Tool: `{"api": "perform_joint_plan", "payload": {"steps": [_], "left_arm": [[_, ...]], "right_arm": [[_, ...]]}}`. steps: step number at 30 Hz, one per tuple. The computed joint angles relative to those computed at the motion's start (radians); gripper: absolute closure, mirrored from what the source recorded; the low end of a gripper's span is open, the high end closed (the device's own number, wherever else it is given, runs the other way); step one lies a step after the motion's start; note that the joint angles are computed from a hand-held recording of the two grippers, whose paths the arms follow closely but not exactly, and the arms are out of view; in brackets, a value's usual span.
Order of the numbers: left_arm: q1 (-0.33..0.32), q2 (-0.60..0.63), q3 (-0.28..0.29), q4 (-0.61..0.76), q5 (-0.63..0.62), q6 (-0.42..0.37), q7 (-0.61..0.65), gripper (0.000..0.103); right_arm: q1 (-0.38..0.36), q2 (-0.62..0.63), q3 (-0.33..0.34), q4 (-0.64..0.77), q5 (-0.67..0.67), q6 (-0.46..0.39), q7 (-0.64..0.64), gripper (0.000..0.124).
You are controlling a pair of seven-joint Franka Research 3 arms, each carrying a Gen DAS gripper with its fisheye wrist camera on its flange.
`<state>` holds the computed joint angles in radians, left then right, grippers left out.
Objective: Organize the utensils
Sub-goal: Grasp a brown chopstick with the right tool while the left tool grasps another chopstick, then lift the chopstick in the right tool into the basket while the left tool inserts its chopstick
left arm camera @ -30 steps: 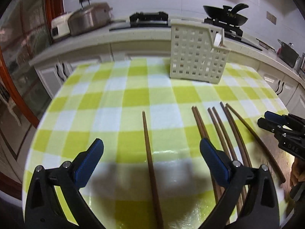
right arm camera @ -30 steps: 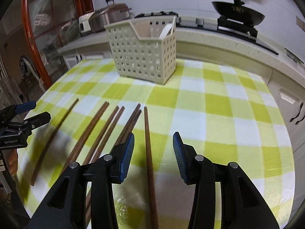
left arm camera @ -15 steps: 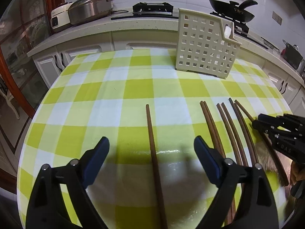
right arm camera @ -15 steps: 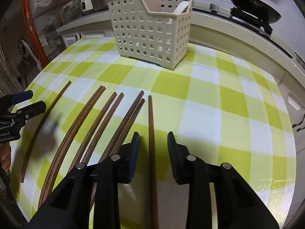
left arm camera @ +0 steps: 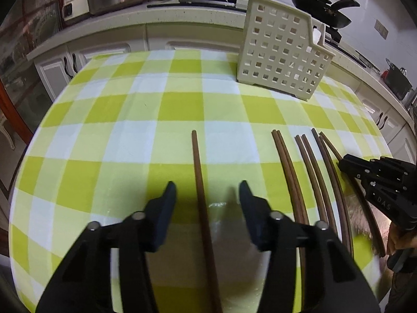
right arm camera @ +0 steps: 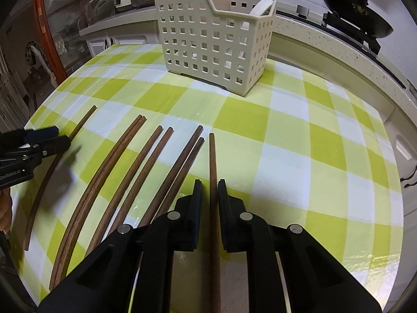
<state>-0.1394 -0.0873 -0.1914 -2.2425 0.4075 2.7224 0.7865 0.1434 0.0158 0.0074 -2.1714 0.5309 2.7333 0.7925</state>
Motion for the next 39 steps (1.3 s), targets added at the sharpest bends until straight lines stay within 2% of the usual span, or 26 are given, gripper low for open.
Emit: {"api": "perform_joint_plan", "payload": {"steps": [5, 8, 14, 18, 19, 20, 25, 32, 39], "left_arm": [[-0.006, 0.022, -0.004, 0.028, 0.006, -0.045, 0.001, 0.077], [-0.008, 0.039, -0.006, 0.050, 0.037, -0.076, -0.010, 0.084], [-0.017, 0.064, -0.007, 0.097, 0.092, -0.147, -0.017, 0.087], [-0.023, 0.066, -0.006, 0.100, 0.119, -0.159, -0.024, 0.087], [-0.024, 0.065, -0.005, 0.098, 0.115, -0.154, -0.019, 0.089], [-0.023, 0.065, -0.003, 0.094, 0.104, -0.144, -0.012, 0.097], [-0.017, 0.049, 0.006, 0.063, 0.029, -0.081, 0.013, 0.097], [-0.009, -0.029, -0.009, 0.015, 0.084, -0.017, -0.037, 0.097], [0.004, -0.118, -0.029, -0.008, 0.118, 0.037, -0.075, 0.097]], "right_arm": [[-0.002, 0.001, -0.001, 0.004, 0.018, -0.009, -0.017, 0.112], [-0.004, 0.003, -0.002, 0.010, 0.018, -0.021, -0.023, 0.112], [-0.004, 0.003, -0.002, 0.011, 0.010, -0.026, -0.026, 0.112], [-0.004, 0.005, -0.002, 0.012, -0.003, -0.022, -0.023, 0.114], [-0.004, 0.005, -0.001, 0.011, -0.003, -0.019, -0.022, 0.117], [-0.005, 0.006, -0.002, 0.013, 0.008, -0.022, -0.028, 0.117], [-0.010, -0.007, -0.003, 0.004, 0.102, -0.025, -0.073, 0.117], [0.003, -0.083, -0.021, -0.021, 0.298, -0.014, -0.223, 0.117], [0.024, -0.159, -0.049, -0.032, 0.436, -0.011, -0.319, 0.117]]}}
